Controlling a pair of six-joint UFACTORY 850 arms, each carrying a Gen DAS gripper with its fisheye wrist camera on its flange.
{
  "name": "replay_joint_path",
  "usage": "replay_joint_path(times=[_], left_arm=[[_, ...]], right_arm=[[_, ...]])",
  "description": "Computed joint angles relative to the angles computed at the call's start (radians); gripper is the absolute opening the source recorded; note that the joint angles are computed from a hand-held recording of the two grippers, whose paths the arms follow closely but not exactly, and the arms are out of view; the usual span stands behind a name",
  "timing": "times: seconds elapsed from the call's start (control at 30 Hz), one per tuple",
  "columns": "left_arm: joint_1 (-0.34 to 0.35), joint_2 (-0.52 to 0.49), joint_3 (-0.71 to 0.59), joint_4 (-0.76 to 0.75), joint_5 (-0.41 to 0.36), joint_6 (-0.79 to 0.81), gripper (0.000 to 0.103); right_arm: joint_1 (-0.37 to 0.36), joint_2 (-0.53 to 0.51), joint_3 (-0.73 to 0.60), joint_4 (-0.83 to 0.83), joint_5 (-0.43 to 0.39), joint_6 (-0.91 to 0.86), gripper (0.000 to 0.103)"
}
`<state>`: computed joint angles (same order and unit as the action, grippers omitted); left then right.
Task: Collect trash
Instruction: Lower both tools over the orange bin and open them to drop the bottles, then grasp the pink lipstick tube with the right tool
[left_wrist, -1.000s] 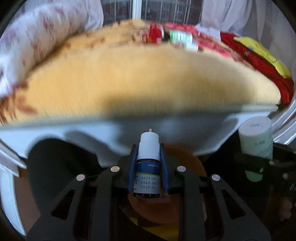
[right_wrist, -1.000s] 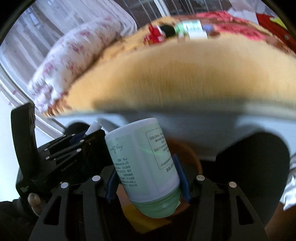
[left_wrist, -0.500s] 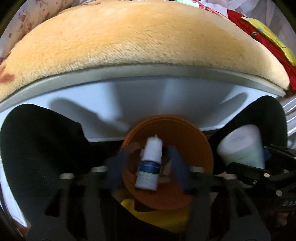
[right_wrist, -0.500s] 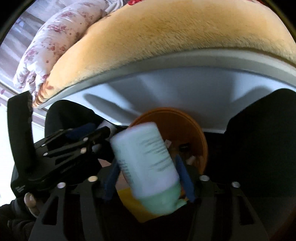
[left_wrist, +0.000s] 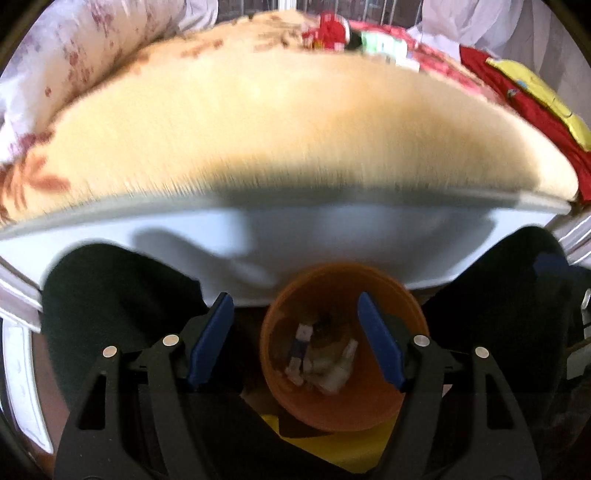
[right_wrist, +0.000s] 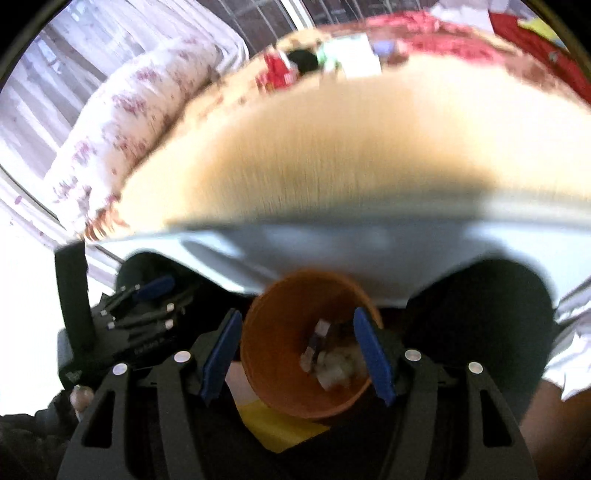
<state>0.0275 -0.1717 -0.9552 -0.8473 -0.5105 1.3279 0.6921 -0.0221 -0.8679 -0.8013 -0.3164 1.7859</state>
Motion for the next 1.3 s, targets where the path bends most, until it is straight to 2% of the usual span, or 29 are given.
replay_joint_path(times=[0.1,0.23,0.3,0.37,0.47,0.57,0.67,0.83,0.93,1.0,1.03,1.17,1.3], left_arm=[[0.015,0.032,-0.004,-0.115,-0.009,0.114,0.074],[0.017,0.042,-0.032,-0.201,-0.031,0.179,0.076],[0.007,0.035,-0.048,-0.225,-0.033,0.179,0.077],[0.01,0.033,-0.054,-0.239,-0.033,0.182,0.077],[0.018,0.016,-0.067,-0.248,-0.044,0.179,0.077],[0.027,-0.003,-0.082,-0.245,-0.057,0.165,0.077],[0.041,-0.03,-0.108,-0.234,-0.082,0.138,0.077],[0.063,-0.071,-0.145,-0.228,-0.131,0.106,0.077],[0.068,-0.083,-0.154,-0.225,-0.145,0.092,0.077],[0.07,-0.083,-0.153,-0.228,-0.147,0.093,0.077],[0.07,-0.082,-0.152,-0.229,-0.147,0.094,0.077],[0.08,-0.077,-0.146,-0.25,-0.171,0.113,0.077],[0.077,-0.076,-0.144,-0.228,-0.18,0.094,0.077]], right_arm=[[-0.058,0.027,-0.033,-0.022,0.006,-0.053,0.063],[-0.16,-0.024,-0.148,0.052,0.013,-0.248,0.063],[-0.21,-0.099,-0.242,0.135,-0.001,-0.38,0.058],[-0.263,-0.179,-0.34,0.299,0.0,-0.575,0.054],[-0.314,-0.305,-0.495,0.47,-0.041,-0.794,0.053],[-0.344,-0.405,-0.624,0.544,-0.107,-0.894,0.053],[-0.373,-0.502,-0.739,0.582,-0.189,-0.931,0.05],[-0.42,-0.589,-0.825,0.7,-0.252,-0.982,0.045],[-0.441,-0.624,-0.863,0.757,-0.27,-1.012,0.035],[-0.444,-0.651,-0.905,0.741,-0.312,-1.012,0.026],[-0.443,-0.67,-0.93,0.722,-0.347,-1.005,0.017],[-0.427,-0.69,-0.95,0.662,-0.384,-1.014,0.018],[-0.401,-0.69,-0.94,0.536,-0.381,-0.953,0.019]])
